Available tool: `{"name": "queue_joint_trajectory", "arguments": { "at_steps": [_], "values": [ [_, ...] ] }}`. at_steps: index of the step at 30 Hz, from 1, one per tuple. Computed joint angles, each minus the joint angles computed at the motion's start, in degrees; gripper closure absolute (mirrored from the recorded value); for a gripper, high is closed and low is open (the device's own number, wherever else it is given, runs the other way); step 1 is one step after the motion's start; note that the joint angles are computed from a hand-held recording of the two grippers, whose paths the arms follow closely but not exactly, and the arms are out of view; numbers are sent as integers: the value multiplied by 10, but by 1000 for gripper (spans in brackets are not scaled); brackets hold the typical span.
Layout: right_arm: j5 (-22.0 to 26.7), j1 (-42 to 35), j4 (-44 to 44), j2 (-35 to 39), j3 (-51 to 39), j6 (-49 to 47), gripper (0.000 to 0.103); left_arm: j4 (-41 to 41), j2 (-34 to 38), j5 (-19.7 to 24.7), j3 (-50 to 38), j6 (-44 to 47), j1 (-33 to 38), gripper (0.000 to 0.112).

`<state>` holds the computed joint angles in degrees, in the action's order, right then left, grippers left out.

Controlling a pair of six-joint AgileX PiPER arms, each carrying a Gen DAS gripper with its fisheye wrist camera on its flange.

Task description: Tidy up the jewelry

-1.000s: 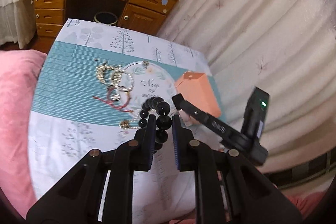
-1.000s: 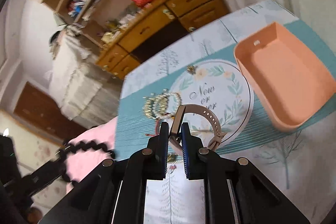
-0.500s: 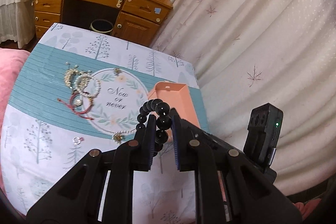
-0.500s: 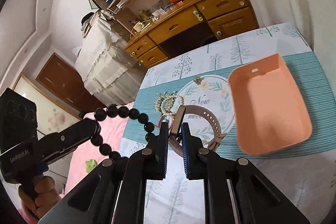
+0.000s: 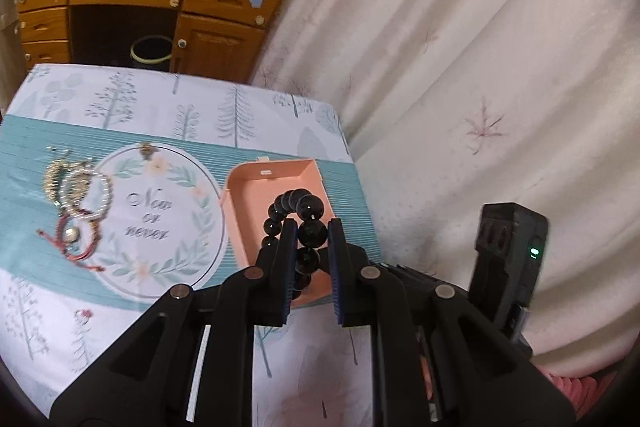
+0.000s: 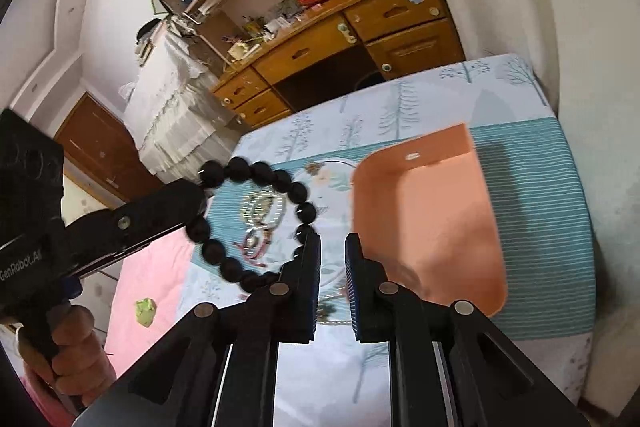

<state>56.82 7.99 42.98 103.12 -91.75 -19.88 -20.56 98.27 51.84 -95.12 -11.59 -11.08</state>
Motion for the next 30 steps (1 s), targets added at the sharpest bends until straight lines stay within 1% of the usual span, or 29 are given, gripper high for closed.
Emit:
{"name": "queue_joint_trajectory", "arguments": {
  "at_steps": [1, 2, 3, 4, 5, 7, 8, 9, 11, 12, 15, 17, 21, 24, 26, 27, 30],
  "values": [
    [0, -3, -9, 4, -2, 4, 86, 11, 15, 9, -17, -7, -5, 100],
    [0, -6, -18, 8, -5, 9, 76, 32, 41, 28, -48, -19, -15, 99],
    [3, -12, -19, 11, -4, 8, 70, 47, 66, 54, -82, -28, -24, 99],
    [5, -20, -11, 11, 3, 2, 62, 57, 81, 68, -100, -35, -29, 98],
    [-1, -23, -4, 13, 9, -3, 60, 75, 103, 95, -131, -50, -39, 98],
    [-2, -31, -7, 11, 19, -4, 58, 90, 114, 106, -141, -62, -46, 94],
    [-2, -34, -8, 10, 24, -7, 57, 95, 117, 108, -141, -69, -48, 87],
    [-1, -36, -9, 10, 29, -10, 55, 97, 110, 102, -127, -71, -47, 76],
    [2, -40, -7, 11, 38, -13, 50, 109, 98, 90, -108, -86, -47, 63],
    [2, -44, -3, 8, 46, -18, 49, 112, 90, 82, -94, -88, -44, 62],
    [-5, -47, 0, -3, 70, -25, 45, 143, 68, 68, -63, -108, -43, 61],
    [-14, -42, -3, -19, 94, -26, 44, 179, 43, 45, -20, -125, -47, 60],
    [-36, -33, -4, -53, 157, -38, 42, 273, 12, 36, 54, -174, -71, 59],
    [-78, -12, -4, -94, 228, -53, 42, 301, -3, 32, 116, -165, -81, 59],
    [-123, 15, -17, -117, 274, -60, 42, 309, -10, 27, 155, -152, -85, 59],
    [-147, 32, -27, -124, 292, -57, 42, 309, -12, 19, 172, -147, -87, 59],
    [-215, 79, -39, -139, 342, -51, 42, 285, -23, -26, 233, -111, -81, 59]
  ]
}}
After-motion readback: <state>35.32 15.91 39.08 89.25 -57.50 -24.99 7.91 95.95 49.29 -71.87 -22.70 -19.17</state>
